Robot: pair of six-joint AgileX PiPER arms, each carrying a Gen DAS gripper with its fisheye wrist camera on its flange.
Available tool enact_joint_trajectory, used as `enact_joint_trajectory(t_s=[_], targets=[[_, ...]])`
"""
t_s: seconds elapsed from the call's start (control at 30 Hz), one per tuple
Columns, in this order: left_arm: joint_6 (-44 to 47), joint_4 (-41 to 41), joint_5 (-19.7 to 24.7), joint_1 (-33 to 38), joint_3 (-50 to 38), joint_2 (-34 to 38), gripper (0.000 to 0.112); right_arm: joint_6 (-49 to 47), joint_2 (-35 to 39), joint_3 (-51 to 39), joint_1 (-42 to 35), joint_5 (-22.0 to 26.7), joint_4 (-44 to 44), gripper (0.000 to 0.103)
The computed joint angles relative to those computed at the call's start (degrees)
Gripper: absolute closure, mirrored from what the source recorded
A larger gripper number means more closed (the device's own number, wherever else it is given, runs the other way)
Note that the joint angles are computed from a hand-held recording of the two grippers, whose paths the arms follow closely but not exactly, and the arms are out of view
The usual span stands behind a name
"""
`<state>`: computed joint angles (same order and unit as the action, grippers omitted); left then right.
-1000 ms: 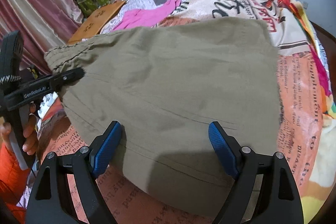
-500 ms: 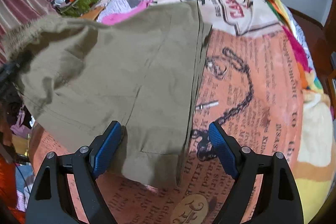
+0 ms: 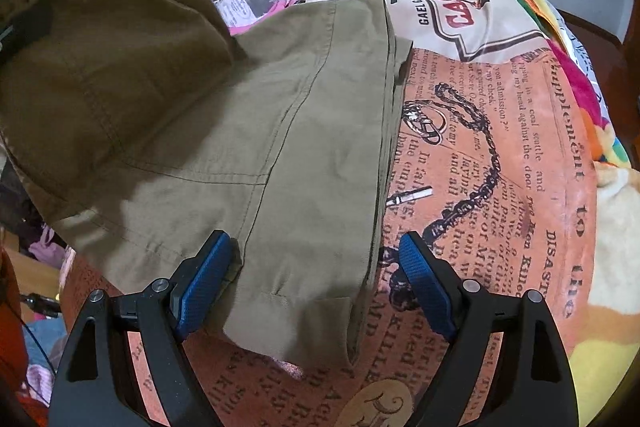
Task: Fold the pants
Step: 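Grasp the waistband with the left tool and lift it over the legs, then lay the waistband down on the legs and open the left tool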
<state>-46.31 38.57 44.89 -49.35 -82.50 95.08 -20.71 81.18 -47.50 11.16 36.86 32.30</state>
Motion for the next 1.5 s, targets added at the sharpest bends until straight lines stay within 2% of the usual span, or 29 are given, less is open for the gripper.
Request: enact_joint_trajectory(t_s=[0.23,0.3,0.37,0.47,0.53,0.6,0.67,0.8,1.03,1.13,1.33,1.43,1.5], targets=[[10.61,-12.62,-1.17,1.12,-4.96,4.81,0.09,-0.37,0.01,-0.06,0.38,-0.18,-0.31,0.018],[16.37,-19.86,-1.54,2.75,-6.08,6.2,0.09,-0.72,-0.08,0.05,0.24,-0.18,0.08,0.018],[22.18,-27.12,-0.71,4.43,-7.49,7.44,0.09,-0.46,-0.16,0.04,0.39,-0.17,-0.04,0.018],[26.19,-32.57,1.88,5.59,-9.83,9.71,0.088,-0.63,-0.49,0.2,0.11,0.09,0.22,0.018],[27.48,-34.66,3.25,6.09,-10.88,10.59,0.076,-0.67,-0.9,0.5,-0.08,0.29,0.46,0.018],[28.82,-37.38,2.58,6.72,-9.98,9.98,0.051,-0.08,-1.18,0.55,-0.02,0.47,0.14,0.019],[28.94,-37.66,0.69,6.72,-8.27,8.27,0.038,0.28,-1.26,0.51,-0.09,0.67,0.09,0.019],[24.63,-31.24,-1.48,6.0,-6.66,5.48,0.025,0.92,-1.71,0.84,-0.27,0.81,-0.05,0.019],[18.67,-21.99,-0.01,10.96,-9.88,8.51,0.018,0.89,-3.23,1.58,-1.11,1.78,0.24,0.02],[19.02,-20.61,3.69,14.82,-16.63,14.89,0.018,0.71,-3.68,1.65,-1.66,2.28,0.28,0.02],[22.65,-24.14,11.54,20.46,-31.85,28.07,0.018,2.27,-6.69,2.82,-1.75,2.32,-2.08,0.02],[25.16,-27.09,17.01,21.73,-41.9,36.06,0.018,3.9,-8.92,3.61,-2.31,2.46,-3.86,0.02],[28.24,-30.96,22.89,22.54,-51.62,42.94,0.018,4.83,-9.85,3.92,-2.83,2.57,-4.95,0.02]])
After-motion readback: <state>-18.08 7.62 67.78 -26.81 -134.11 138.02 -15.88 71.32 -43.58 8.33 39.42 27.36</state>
